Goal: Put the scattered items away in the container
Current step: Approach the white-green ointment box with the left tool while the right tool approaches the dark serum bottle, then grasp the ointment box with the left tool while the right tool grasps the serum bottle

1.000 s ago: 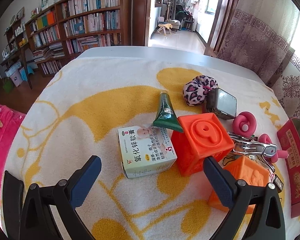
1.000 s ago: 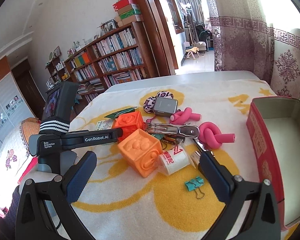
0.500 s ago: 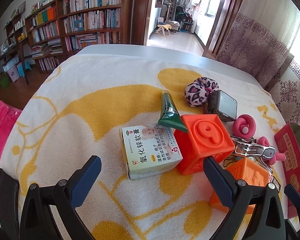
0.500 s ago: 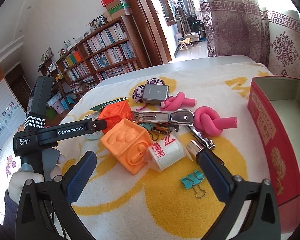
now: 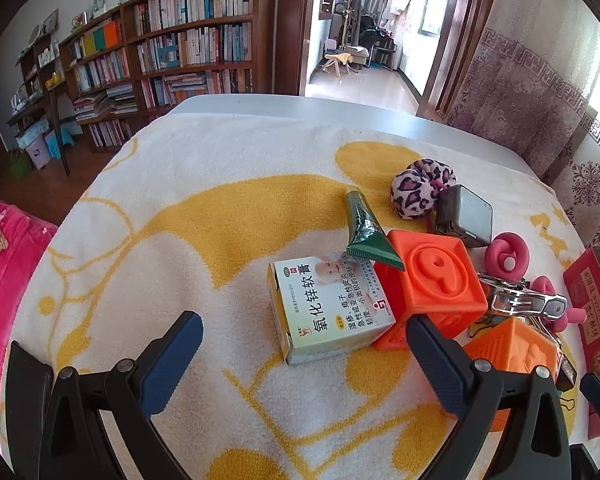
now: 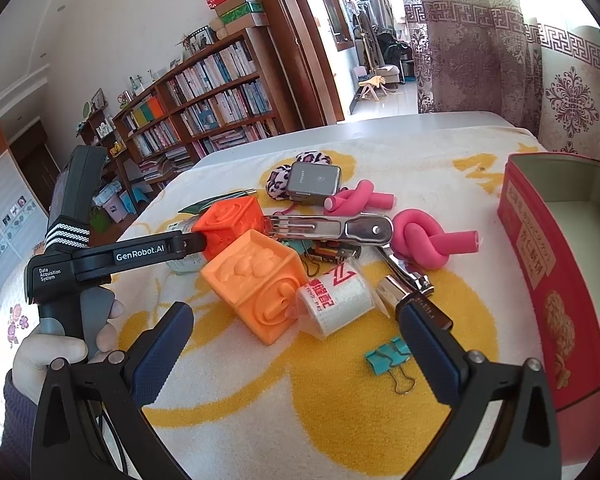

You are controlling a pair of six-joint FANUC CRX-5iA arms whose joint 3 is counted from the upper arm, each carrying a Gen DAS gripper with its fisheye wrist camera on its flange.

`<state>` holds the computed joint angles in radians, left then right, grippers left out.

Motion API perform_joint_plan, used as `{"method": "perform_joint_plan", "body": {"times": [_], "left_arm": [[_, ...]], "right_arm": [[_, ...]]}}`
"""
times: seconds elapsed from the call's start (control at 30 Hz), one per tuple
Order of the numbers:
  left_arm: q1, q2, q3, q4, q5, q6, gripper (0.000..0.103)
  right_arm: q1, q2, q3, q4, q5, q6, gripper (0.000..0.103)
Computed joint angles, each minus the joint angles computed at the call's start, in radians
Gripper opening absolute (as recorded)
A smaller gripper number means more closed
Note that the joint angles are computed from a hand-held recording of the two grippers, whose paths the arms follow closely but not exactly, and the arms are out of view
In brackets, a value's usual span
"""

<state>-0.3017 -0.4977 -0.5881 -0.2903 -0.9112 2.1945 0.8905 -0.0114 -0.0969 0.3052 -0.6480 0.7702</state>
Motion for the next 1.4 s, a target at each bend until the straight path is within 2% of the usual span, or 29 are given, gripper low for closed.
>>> {"method": "perform_joint_plan", "body": {"times": [0.1,0.3,0.6,0.73,0.8,0.9,1.03,1.2,1.33,1.37,1.4], "left_arm": [[-0.035,0.007,0.017,-0.05,-0.024,0.04,0.103],[-0.058,0.019,0.031,-0.075,-0.037,0.068,0.103],[-0.024,-0.003,0.005,-0.035,-0.015,0.026,0.102],[0.049,-0.06,-0.05,0.062,0.024,-0.085,0.088],[0.103,-0.092,-0.09,0.143,0.053,-0.17,0.074],[0.149,-0.119,-0.124,0.212,0.069,-0.249,0.062],[0.192,-0.143,-0.153,0.258,0.072,-0.299,0.062],[0.239,-0.134,-0.148,0.239,0.053,-0.247,0.062],[0.217,-0.08,-0.105,0.205,0.037,-0.227,0.062],[0.212,-0.068,-0.095,0.203,0.031,-0.221,0.064],[0.211,-0.062,-0.09,0.207,0.031,-0.22,0.074]], "right_arm": [[0.0,0.001,0.0,-0.001,0.0,0.003,0.103],[0.002,0.003,0.006,-0.012,-0.012,0.007,0.103],[0.001,0.005,0.008,-0.015,-0.014,0.014,0.103],[0.0,0.006,0.006,-0.009,-0.012,0.007,0.103],[-0.002,0.009,0.008,-0.011,-0.014,0.007,0.103],[-0.003,0.014,0.013,-0.017,-0.02,0.017,0.103],[-0.003,0.02,0.015,-0.007,-0.026,0.018,0.103],[-0.007,0.03,0.025,-0.013,-0.037,0.017,0.103],[-0.005,0.033,0.03,-0.021,-0.043,0.029,0.103],[-0.004,0.033,0.03,-0.02,-0.043,0.03,0.103],[-0.004,0.032,0.029,-0.019,-0.043,0.031,0.103]]}}
